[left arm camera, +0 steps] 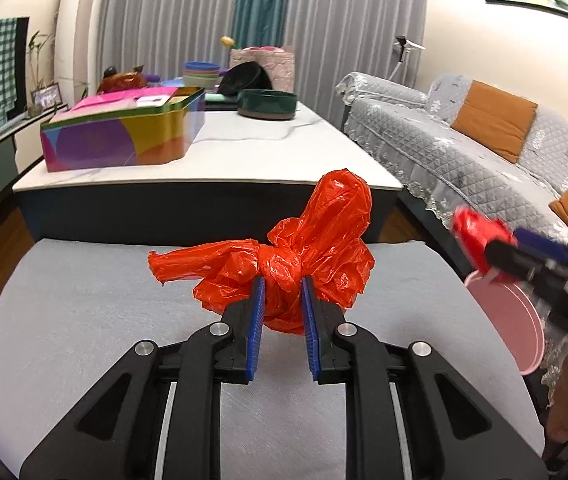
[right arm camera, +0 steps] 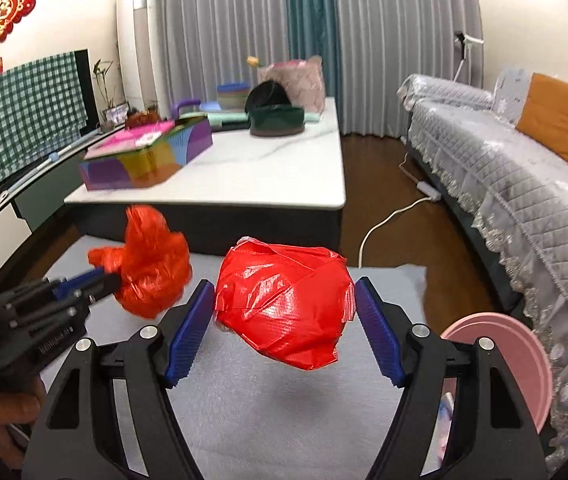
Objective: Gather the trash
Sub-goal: 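Lift and carry both red bags over the pink bin with both tools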
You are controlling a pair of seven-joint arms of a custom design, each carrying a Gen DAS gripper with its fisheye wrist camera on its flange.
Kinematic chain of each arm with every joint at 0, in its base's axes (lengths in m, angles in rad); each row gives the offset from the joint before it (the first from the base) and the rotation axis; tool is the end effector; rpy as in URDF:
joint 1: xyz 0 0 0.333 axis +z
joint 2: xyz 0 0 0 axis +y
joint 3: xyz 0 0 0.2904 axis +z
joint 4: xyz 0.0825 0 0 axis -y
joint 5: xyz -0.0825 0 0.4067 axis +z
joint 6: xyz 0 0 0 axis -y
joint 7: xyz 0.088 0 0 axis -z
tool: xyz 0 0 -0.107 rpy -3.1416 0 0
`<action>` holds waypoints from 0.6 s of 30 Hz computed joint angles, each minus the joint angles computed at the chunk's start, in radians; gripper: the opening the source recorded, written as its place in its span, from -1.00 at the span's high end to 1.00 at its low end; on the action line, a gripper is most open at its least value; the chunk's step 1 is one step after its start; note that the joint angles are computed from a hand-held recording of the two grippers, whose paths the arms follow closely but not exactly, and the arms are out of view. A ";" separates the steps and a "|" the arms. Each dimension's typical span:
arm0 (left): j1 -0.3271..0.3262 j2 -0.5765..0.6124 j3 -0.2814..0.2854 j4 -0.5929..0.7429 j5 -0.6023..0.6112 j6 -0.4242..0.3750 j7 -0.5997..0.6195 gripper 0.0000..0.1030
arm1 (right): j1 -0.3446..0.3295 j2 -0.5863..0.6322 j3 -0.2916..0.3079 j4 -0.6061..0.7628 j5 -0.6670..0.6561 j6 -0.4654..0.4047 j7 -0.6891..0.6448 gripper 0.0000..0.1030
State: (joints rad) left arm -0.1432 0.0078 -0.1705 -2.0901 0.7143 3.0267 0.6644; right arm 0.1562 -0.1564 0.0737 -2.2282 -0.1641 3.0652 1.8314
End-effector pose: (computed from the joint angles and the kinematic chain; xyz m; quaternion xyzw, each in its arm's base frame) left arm 0.5621 -0.2339 0.4801 -0.6023 0.6516 -0.3801 0.2612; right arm 0.5515 0.1442 0.5237 -0.6610 0.5793 -0.2865 0.3812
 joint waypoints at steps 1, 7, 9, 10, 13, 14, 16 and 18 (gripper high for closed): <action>-0.003 -0.013 -0.003 -0.009 0.006 0.000 -0.001 0.64 | -0.002 -0.017 -0.002 -0.011 0.000 0.001 0.000 -0.38; 0.014 -0.071 -0.036 -0.046 0.054 0.011 -0.062 0.64 | -0.012 -0.125 -0.016 -0.084 0.020 0.000 -0.041 -0.38; 0.025 -0.093 -0.053 -0.065 0.065 0.017 -0.079 0.64 | -0.003 -0.157 -0.031 -0.104 0.037 -0.008 -0.075 -0.38; 0.031 -0.101 -0.062 -0.073 0.069 0.016 -0.088 0.64 | 0.002 -0.174 -0.040 -0.117 0.046 -0.010 -0.095 -0.38; 0.046 -0.118 -0.088 -0.091 0.071 0.016 -0.108 0.64 | 0.005 -0.215 -0.061 -0.145 0.067 -0.011 -0.150 -0.38; 0.050 -0.120 -0.096 -0.092 0.076 0.013 -0.116 0.64 | 0.006 -0.225 -0.068 -0.152 0.077 -0.009 -0.165 -0.38; 0.055 -0.125 -0.110 -0.097 0.086 0.013 -0.134 0.64 | 0.018 -0.247 -0.096 -0.174 0.111 0.005 -0.197 -0.38; 0.062 -0.129 -0.127 -0.098 0.118 0.009 -0.166 0.64 | 0.019 -0.263 -0.111 -0.198 0.140 0.027 -0.214 -0.38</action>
State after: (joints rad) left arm -0.0811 -0.1212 -0.2973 -2.1876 0.8326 3.0352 0.4986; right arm 0.1755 -0.4190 -0.0369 -2.4266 -0.0239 3.0924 1.6171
